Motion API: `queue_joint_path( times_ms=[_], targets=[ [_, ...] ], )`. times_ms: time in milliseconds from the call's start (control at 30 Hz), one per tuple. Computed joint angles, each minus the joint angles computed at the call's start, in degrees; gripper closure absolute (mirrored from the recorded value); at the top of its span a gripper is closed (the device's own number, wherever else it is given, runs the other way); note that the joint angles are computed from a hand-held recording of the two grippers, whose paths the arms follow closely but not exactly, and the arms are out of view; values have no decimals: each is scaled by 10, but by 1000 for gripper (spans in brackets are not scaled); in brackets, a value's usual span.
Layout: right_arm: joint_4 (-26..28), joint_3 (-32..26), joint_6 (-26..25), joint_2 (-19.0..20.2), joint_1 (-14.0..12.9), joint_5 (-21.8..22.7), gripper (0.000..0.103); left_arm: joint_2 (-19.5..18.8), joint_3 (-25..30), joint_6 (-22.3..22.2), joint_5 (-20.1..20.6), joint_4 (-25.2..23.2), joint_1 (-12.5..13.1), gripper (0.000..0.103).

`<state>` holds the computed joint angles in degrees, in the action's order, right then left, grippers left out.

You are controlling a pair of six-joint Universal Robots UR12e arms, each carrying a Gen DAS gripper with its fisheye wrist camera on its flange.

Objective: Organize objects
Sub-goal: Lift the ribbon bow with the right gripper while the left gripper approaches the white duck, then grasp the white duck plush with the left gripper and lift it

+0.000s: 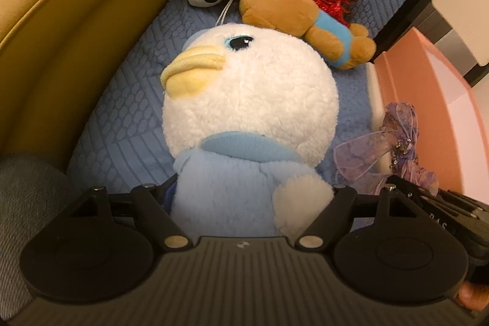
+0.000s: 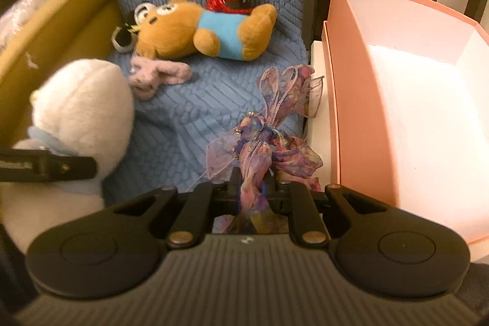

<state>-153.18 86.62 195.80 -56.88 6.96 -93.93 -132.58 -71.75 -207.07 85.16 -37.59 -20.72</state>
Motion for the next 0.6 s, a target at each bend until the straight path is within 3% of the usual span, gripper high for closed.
queue_joint_path(
  times_ms=[367, 600],
  targets=[
    [-18, 21, 12, -44, -3, 27, 88, 23, 0, -4, -15, 2, -10, 22],
    [-26, 20, 16, -67, -14, 42, 88, 26, 28, -3, -17, -1, -20, 22]
  ],
)
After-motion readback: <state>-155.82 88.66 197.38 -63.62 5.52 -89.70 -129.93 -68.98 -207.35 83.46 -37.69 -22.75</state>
